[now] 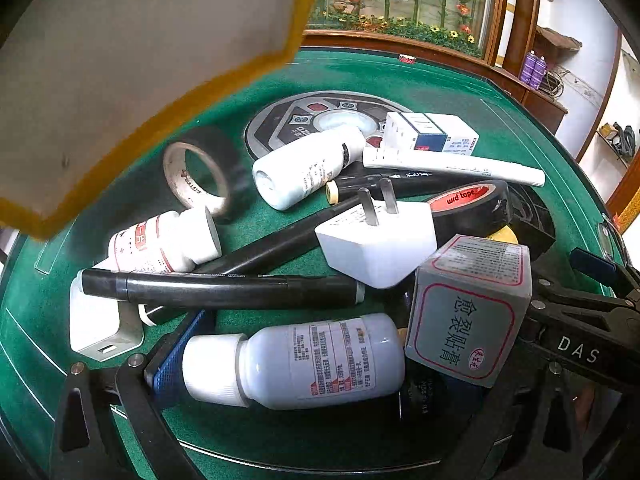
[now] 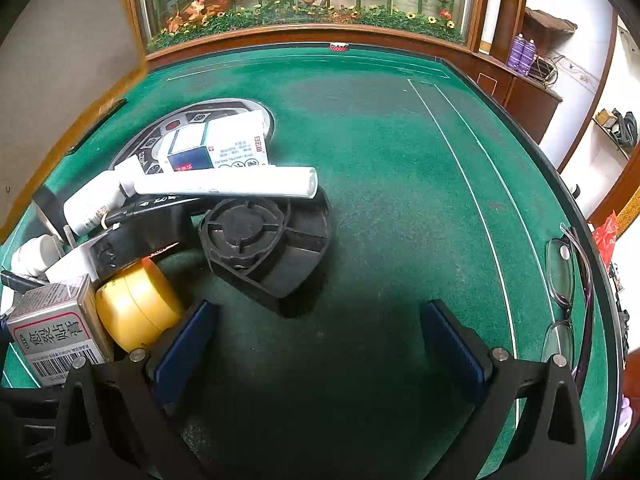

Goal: Organize rigid objects

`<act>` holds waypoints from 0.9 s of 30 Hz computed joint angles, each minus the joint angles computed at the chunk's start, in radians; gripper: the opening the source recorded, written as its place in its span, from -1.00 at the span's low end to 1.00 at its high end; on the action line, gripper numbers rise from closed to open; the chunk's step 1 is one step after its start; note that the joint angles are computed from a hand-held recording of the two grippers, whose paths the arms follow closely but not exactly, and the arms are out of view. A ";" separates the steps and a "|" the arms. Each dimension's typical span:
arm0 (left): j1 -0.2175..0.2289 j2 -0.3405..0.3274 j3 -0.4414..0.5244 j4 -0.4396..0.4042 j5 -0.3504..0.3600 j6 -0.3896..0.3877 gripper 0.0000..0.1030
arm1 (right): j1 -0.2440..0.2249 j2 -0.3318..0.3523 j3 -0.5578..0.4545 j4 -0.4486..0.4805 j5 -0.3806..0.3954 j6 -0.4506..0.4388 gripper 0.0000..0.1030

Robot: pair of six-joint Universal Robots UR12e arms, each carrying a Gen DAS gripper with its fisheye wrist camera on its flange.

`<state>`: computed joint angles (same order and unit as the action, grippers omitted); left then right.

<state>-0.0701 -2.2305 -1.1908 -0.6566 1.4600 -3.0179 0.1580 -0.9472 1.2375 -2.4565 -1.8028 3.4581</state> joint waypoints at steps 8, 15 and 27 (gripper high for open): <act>-0.003 -0.002 0.003 -0.001 0.002 -0.003 1.00 | 0.000 0.000 0.000 0.000 0.000 0.000 0.99; 0.003 -0.002 0.006 -0.007 -0.003 0.002 1.00 | 0.000 0.000 0.003 -0.005 0.002 -0.004 0.99; 0.003 -0.001 0.000 -0.001 -0.003 0.002 1.00 | -0.002 -0.005 0.012 -0.011 0.010 -0.017 0.99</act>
<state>-0.0671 -2.2315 -1.1909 -0.6573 1.4573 -3.0161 0.1557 -0.9522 1.2494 -2.4677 -1.7927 3.4412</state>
